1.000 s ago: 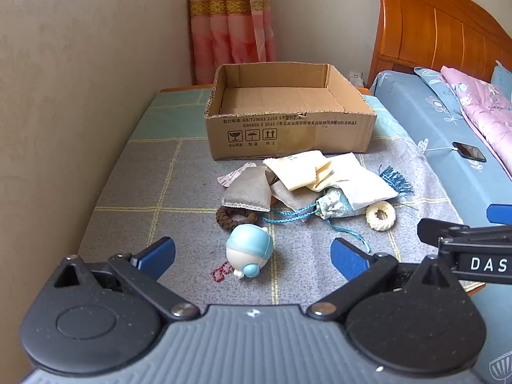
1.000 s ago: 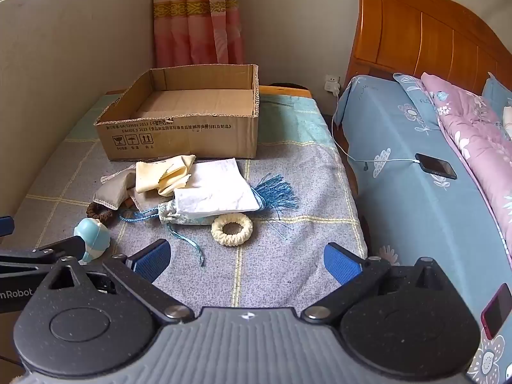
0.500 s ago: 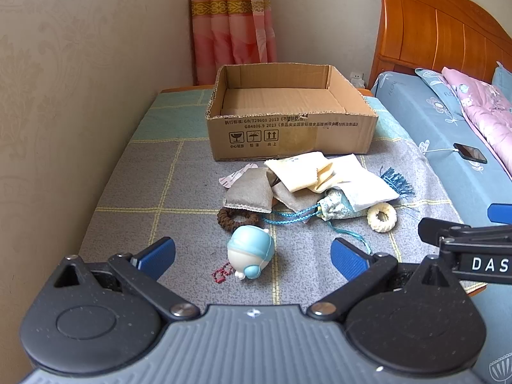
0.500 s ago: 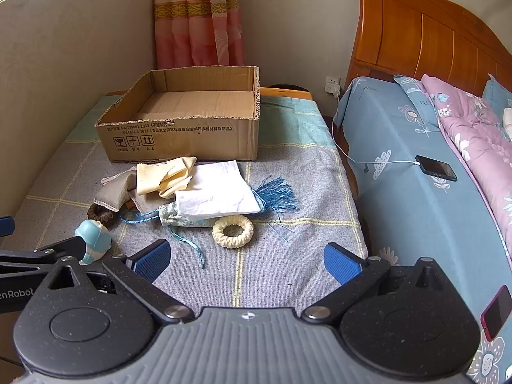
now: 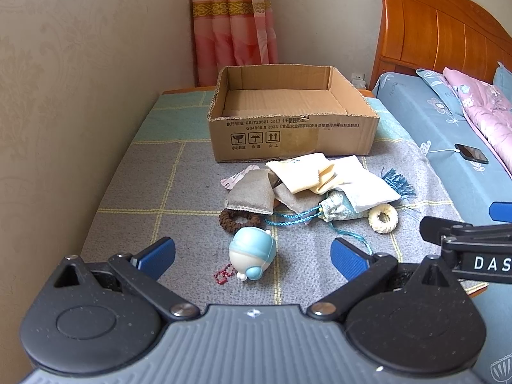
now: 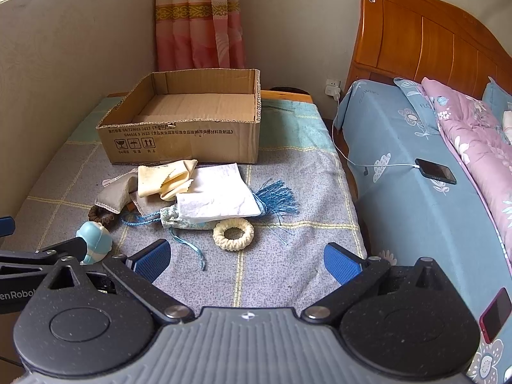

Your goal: Organize soft objects

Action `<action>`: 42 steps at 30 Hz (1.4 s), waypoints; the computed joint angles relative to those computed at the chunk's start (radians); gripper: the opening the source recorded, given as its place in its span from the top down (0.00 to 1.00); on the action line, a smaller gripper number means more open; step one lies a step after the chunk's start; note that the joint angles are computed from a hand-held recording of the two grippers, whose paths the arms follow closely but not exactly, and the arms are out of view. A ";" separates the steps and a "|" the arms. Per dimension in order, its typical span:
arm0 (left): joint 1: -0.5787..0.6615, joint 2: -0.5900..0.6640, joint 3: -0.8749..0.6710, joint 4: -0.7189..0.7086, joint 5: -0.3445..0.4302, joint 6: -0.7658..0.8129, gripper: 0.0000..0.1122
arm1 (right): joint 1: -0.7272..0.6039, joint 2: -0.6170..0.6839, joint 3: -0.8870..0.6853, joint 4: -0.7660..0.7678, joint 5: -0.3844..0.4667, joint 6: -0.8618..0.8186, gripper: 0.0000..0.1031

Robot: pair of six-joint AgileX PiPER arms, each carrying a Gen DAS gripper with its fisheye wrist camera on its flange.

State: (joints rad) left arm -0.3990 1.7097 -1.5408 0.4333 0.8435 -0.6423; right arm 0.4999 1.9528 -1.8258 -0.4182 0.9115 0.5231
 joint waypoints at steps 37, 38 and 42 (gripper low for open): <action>0.005 0.013 -0.015 0.015 -0.023 0.031 0.09 | 0.005 -0.006 0.007 -0.041 -0.020 0.008 0.00; 0.005 0.012 -0.012 0.016 -0.027 0.034 0.09 | 0.005 -0.005 0.007 -0.042 -0.020 0.008 0.00; 0.008 0.008 0.000 0.024 -0.047 0.045 0.09 | 0.005 -0.004 0.009 -0.038 -0.023 0.003 0.00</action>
State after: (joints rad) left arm -0.3912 1.7178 -1.5411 0.4568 0.7963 -0.5971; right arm 0.5047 1.9485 -1.8168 -0.4566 0.8885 0.5263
